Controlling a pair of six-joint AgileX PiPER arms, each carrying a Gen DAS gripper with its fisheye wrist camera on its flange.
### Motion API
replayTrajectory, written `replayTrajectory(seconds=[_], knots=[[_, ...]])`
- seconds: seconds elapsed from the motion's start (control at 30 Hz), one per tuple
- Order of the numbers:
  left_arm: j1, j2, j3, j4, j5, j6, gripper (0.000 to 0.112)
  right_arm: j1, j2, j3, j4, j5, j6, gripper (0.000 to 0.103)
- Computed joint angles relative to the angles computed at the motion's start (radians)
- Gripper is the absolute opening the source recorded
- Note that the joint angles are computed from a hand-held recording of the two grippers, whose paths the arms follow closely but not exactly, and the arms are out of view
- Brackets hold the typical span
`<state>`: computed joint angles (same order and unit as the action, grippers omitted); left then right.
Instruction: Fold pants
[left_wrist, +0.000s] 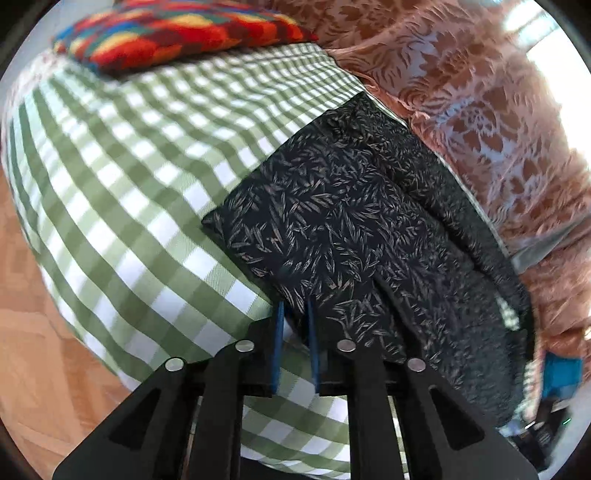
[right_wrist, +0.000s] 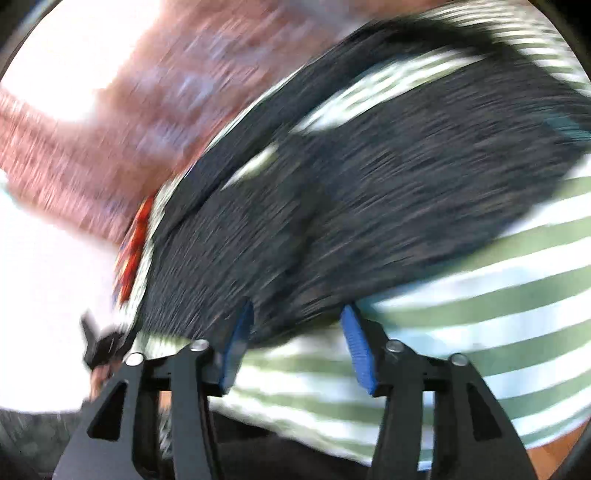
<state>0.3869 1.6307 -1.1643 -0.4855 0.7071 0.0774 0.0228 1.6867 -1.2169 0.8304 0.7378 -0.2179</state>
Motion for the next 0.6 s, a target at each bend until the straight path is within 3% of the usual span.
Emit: replayTrajectory(seconds=[0.17,0.23,0.3,0.33,0.4,0.47,0.6], knots=[[-0.059,-0.072,0.018,0.273,-0.07,-0.194,0.041,-0.202,-0.007,0.014,-0.25,-0.144,0.343,0.059],[-0.052,-0.091,0.024,0.299,-0.086,-0.225,0.043,-0.242,0.039,-0.032,-0.387,-0.16,0.487,0.058],[-0.054,-0.103,0.019,0.302,-0.096,-0.23,0.043,-0.277,0.107,-0.093,-0.407,-0.167,0.514,0.054],[-0.064,-0.105,0.014,0.309,-0.099,-0.233,0.043,-0.287,0.131,-0.118,-0.411,-0.167,0.525,0.052],[-0.099,-0.101,-0.001,0.312,-0.108,-0.23,0.043,-0.278,0.19,-0.2,-0.447,-0.157,0.571,0.035],[-0.134,-0.081,-0.027,0.285,-0.105,-0.198,0.043,-0.27,0.235,-0.272,-0.512,-0.116,0.619,0.011],[-0.223,-0.015,-0.086,0.267,-0.105,-0.153,0.043,-0.26,0.192,-0.243,-0.615,-0.125,0.671,0.006]])
